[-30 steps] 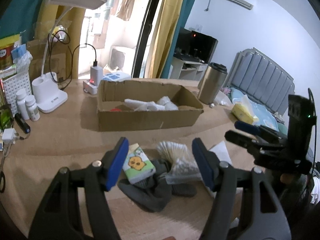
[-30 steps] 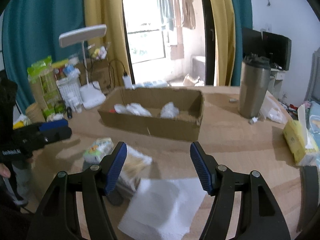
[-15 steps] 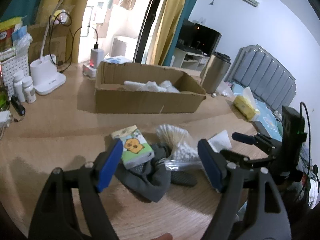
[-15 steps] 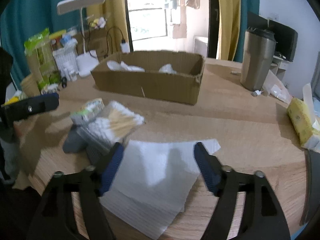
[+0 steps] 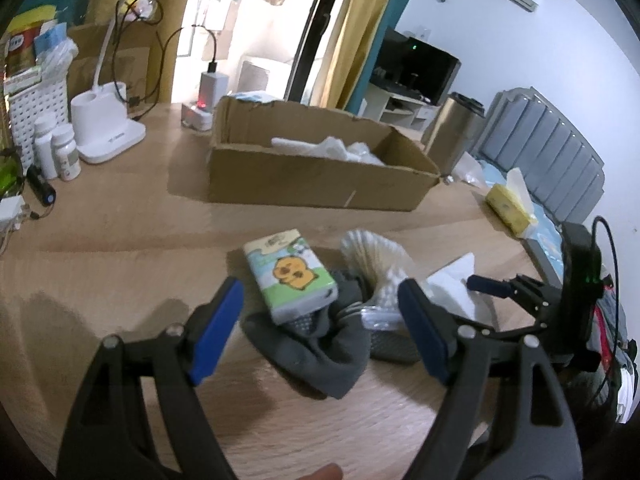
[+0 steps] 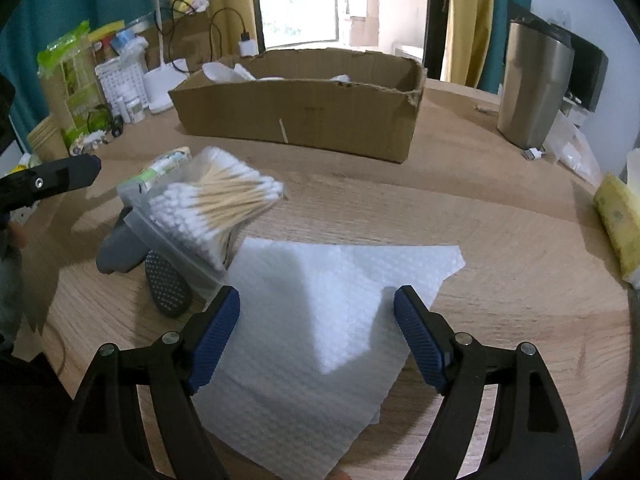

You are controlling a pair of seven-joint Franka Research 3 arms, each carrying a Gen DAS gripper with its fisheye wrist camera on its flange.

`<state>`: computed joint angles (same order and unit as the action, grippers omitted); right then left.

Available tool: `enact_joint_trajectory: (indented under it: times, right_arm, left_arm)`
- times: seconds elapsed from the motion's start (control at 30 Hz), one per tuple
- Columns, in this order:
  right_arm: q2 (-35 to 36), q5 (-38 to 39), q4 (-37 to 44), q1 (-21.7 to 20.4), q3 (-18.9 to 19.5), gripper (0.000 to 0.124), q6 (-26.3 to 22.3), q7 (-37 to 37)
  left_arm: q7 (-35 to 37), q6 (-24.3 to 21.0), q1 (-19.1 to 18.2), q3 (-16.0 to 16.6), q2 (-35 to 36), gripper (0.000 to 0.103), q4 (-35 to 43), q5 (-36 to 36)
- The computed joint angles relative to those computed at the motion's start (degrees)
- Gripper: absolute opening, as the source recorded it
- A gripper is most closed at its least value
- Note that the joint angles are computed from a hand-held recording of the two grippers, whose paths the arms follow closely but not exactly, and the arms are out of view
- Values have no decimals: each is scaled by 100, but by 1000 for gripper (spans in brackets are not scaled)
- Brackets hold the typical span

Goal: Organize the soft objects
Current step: 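Grasp the white paper towel with the right tool while the left tool grasps the cartoon tissue pack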

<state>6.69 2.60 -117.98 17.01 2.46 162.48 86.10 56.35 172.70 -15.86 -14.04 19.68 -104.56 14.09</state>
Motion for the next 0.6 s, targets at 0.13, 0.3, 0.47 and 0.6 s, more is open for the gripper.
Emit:
enact_joint_trajectory:
  times: [0.13, 0.3, 0.47, 0.6]
  right_arm:
    - [52, -723, 36, 146, -147, 82, 17, 519]
    - [50, -771, 27, 115, -112, 70, 59, 534]
    - [20, -667, -40, 70, -93, 34, 208, 464]
    - [3, -537, -83, 23, -100, 17, 303, 442]
  left_arm:
    - [-66, -72, -20, 46, 35, 81, 35, 9]
    - [-188, -211, -121, 170, 82, 81, 122, 177]
    - [-281, -343, -193, 249, 177, 81, 283, 318]
    - [-423, -489, -273, 353, 293, 81, 464, 489]
